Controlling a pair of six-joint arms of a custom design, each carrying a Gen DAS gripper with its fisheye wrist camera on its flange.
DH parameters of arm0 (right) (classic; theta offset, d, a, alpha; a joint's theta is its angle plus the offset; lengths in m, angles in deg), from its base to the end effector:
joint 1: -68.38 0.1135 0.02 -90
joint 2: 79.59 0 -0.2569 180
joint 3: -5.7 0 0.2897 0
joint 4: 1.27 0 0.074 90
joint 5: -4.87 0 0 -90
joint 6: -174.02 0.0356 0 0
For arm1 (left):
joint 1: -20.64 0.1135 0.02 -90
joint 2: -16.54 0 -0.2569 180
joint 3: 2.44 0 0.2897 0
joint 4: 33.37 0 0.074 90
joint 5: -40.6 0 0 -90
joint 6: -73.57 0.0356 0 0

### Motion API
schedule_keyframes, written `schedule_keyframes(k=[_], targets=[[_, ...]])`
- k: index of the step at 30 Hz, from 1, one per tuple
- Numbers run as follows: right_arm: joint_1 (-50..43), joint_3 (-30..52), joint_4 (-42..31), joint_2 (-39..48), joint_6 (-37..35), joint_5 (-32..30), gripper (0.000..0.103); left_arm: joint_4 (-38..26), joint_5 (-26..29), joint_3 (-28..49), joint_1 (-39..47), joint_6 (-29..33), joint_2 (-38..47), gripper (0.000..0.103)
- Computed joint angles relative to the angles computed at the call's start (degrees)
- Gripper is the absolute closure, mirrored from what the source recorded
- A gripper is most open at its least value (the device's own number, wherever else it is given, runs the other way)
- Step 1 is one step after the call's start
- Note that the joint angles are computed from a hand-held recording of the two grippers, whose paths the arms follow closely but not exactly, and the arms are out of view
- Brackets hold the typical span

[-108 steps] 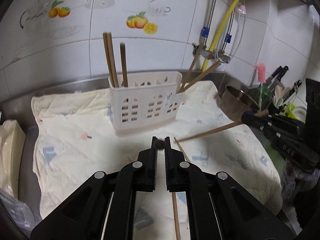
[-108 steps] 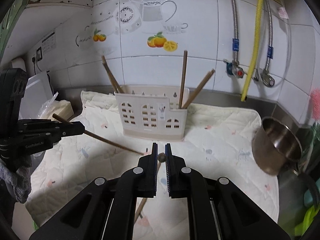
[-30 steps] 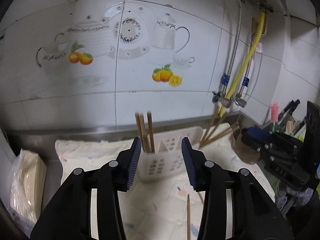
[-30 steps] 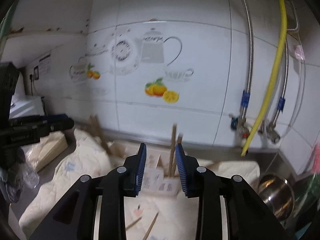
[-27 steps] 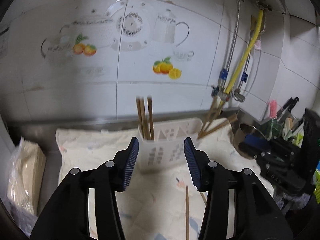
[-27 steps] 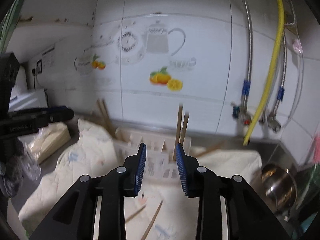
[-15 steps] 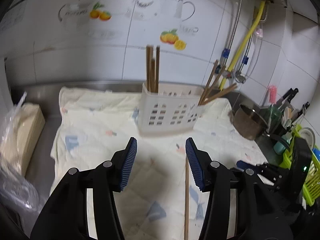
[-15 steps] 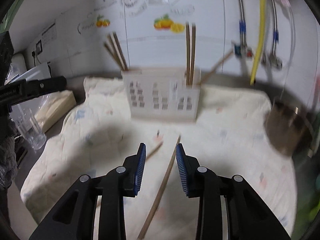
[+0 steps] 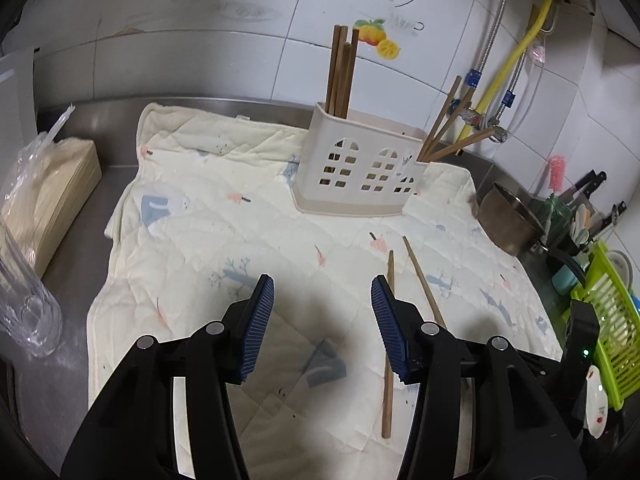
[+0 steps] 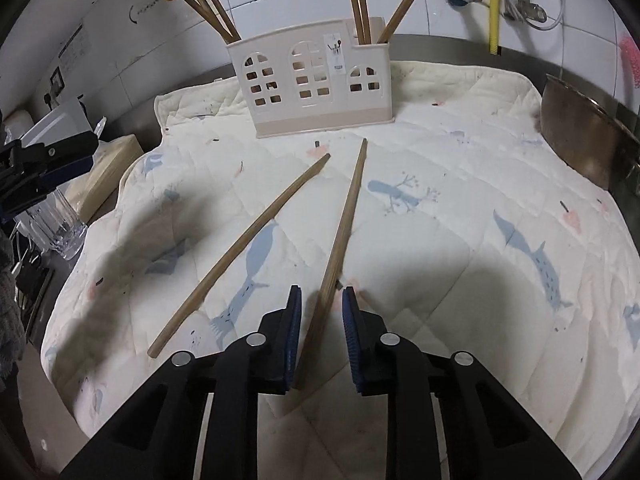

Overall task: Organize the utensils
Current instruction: 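Move both open tools back down to the last two chopsticks, then close the left tool on a chopstick while the right tool grasps the last chopstick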

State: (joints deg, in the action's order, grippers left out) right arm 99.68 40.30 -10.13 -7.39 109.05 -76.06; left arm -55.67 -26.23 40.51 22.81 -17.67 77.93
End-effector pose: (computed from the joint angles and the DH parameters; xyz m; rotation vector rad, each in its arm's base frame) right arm 0.2133 0.1231 0.1022 -0.0550 2.3864 0.2829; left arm 0.2530 -0.0044 0.1777 0.1440 2.2479 -0.4514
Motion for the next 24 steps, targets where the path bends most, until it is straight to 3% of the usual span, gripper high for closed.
schedule_keyframes(k=[15, 24], targets=[[0.18, 1.88, 1.8, 4.74, 1.92, 1.16, 0.089, 0.23, -0.18, -2.36, -0.01, 0.6, -0.13, 0.052], [2.7, 2.43, 1.17, 5.65, 2.3, 6.01, 0.094, 0.41, -1.07, -4.24, -2.73, 0.53, -0.01, 0.052]])
